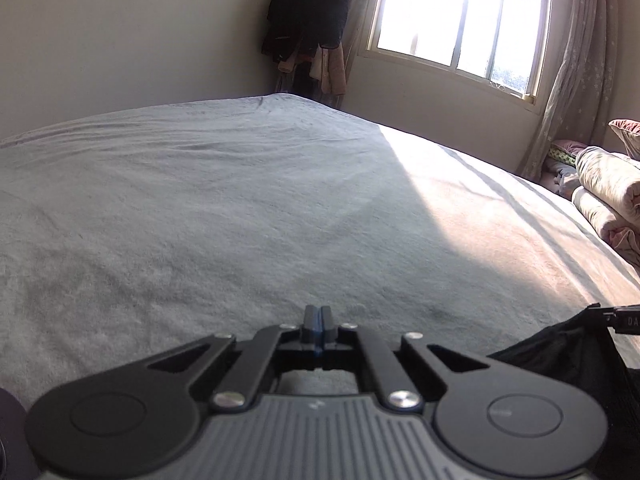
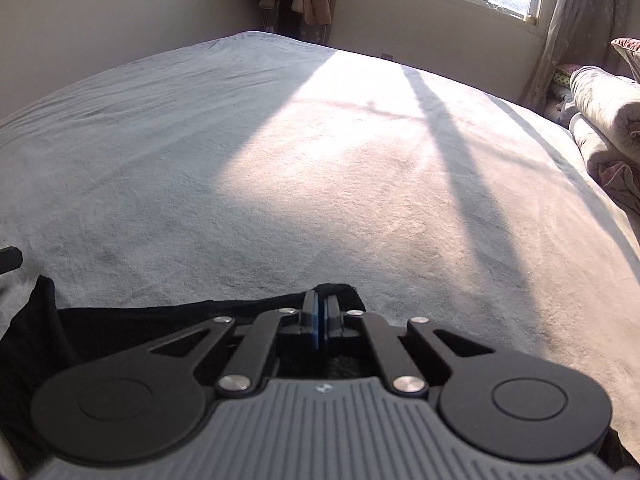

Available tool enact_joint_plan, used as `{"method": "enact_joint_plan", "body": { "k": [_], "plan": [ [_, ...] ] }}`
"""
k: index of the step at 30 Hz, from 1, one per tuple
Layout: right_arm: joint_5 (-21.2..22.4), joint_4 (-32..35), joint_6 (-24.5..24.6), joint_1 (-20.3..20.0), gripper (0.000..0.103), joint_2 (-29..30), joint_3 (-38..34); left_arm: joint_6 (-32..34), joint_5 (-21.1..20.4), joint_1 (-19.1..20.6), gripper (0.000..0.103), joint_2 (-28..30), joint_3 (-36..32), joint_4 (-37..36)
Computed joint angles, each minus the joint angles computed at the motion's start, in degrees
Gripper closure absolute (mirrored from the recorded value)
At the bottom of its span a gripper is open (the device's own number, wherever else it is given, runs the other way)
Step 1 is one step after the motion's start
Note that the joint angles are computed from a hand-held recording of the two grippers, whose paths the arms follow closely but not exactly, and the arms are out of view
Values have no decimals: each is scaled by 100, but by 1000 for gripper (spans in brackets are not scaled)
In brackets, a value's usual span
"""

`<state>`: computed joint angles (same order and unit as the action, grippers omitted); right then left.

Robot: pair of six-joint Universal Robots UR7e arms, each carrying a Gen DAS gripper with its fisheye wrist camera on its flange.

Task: Fold clothes

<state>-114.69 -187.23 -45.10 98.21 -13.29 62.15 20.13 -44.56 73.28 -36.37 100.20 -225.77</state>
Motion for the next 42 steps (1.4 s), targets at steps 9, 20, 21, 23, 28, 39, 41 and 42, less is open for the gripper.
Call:
{"method": "enact_joint_plan", "body": {
  "k": [9, 20, 21, 23, 28, 39, 41, 42],
  "plan": [
    [-205, 291, 169, -39, 90, 107, -156, -2172, -1611, 428, 71, -804, 508, 1525],
    [1022, 1105, -60, -51, 49, -462, 446, -1473, -1196, 228, 102, -351, 210, 1533],
    [1017, 1213, -155, -42, 49, -428, 419, -1332, -1025, 181, 103, -294, 168, 1450],
    [923, 1395, -358, -20, 49, -316, 325, -712, -415, 27, 103, -58, 20, 886],
    [970, 795, -823, -13, 100, -76, 371, -533, -489, 72, 103, -76, 14, 349],
    [590, 195, -542, 122, 87, 130, 258, -1563, -996, 235, 79, -556, 235, 1653],
    [785, 212, -322, 117, 73, -175, 692, -1660, -750, 129, 70, -622, 315, 1807],
    [881, 147, -263, 109, 56, -323, 932, -1713, -610, 72, 67, -654, 356, 1892]
  ]
}}
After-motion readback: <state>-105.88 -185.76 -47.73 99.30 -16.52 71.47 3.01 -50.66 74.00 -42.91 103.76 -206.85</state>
